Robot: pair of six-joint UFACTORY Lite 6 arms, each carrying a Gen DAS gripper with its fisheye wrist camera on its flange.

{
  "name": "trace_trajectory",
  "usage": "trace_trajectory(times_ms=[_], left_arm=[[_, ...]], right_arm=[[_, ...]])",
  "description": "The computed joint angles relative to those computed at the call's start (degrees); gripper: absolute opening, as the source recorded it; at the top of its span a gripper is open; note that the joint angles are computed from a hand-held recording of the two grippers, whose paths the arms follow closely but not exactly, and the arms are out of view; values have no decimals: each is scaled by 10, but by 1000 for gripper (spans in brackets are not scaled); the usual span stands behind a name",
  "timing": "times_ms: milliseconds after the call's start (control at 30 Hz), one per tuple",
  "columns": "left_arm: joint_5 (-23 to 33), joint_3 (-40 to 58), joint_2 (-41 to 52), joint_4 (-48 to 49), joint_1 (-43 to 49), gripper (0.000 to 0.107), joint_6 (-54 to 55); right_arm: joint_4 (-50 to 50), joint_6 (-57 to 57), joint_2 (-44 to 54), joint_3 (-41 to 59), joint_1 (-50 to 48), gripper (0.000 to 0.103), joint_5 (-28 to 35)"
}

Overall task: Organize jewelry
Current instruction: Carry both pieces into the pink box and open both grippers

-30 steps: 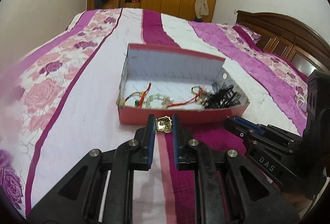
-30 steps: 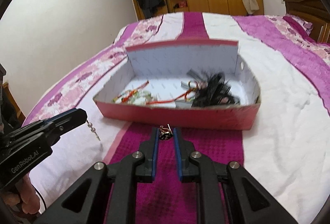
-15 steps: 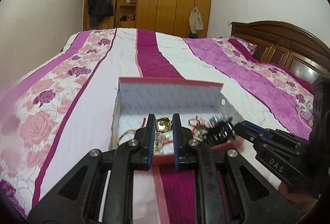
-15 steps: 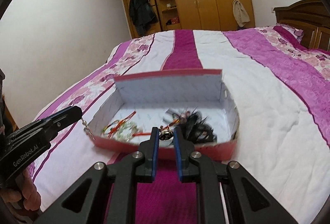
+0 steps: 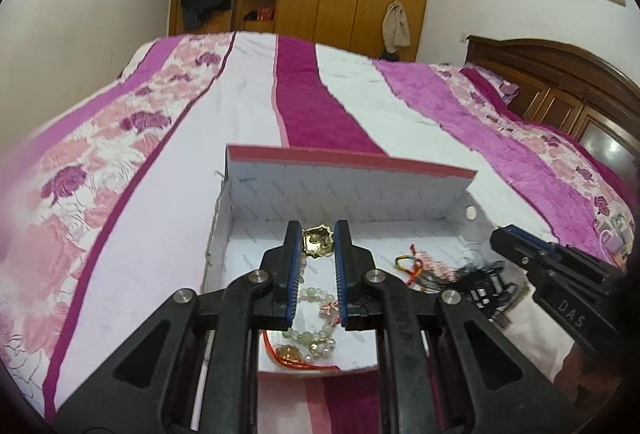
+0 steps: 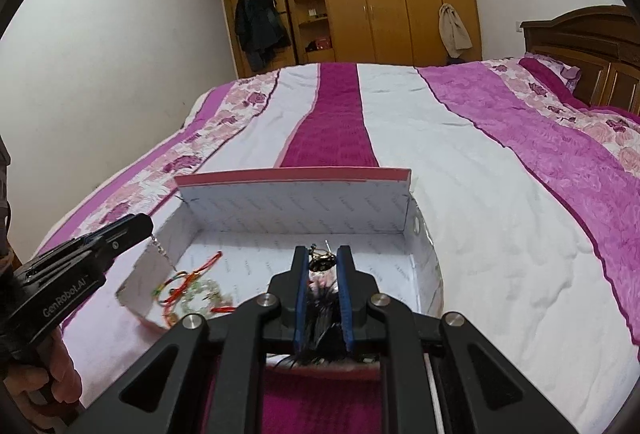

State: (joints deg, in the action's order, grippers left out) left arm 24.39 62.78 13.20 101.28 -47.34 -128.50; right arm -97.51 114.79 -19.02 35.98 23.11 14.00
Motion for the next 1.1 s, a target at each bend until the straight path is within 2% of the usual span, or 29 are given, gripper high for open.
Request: trace_trajectory(times_ms=[333, 533, 600, 667, 800, 867, 1100], left_arm=[[-44, 72, 82, -125, 32, 8, 133], [-55, 81, 98, -179, 40, 11, 175], [-47, 84, 100, -205, 36, 14, 200], [-47, 79, 94, -202, 35, 18, 196], [-42, 61, 72, -201, 27, 22, 189], [-40, 47, 55, -200, 21, 23, 186], [0, 9, 2, -195, -11, 29, 187]], right_arm=[[-31, 17, 107, 54, -61, 16, -49], [27, -41, 152, 73, -80, 17, -77], [38, -47, 153, 73, -78, 21, -74], [62, -72, 156, 75, -79, 33, -76], [95, -100, 133, 63, -81, 35, -84], [115, -115, 114, 54, -77, 41, -83], [151, -146, 26, 7, -35, 52, -56]])
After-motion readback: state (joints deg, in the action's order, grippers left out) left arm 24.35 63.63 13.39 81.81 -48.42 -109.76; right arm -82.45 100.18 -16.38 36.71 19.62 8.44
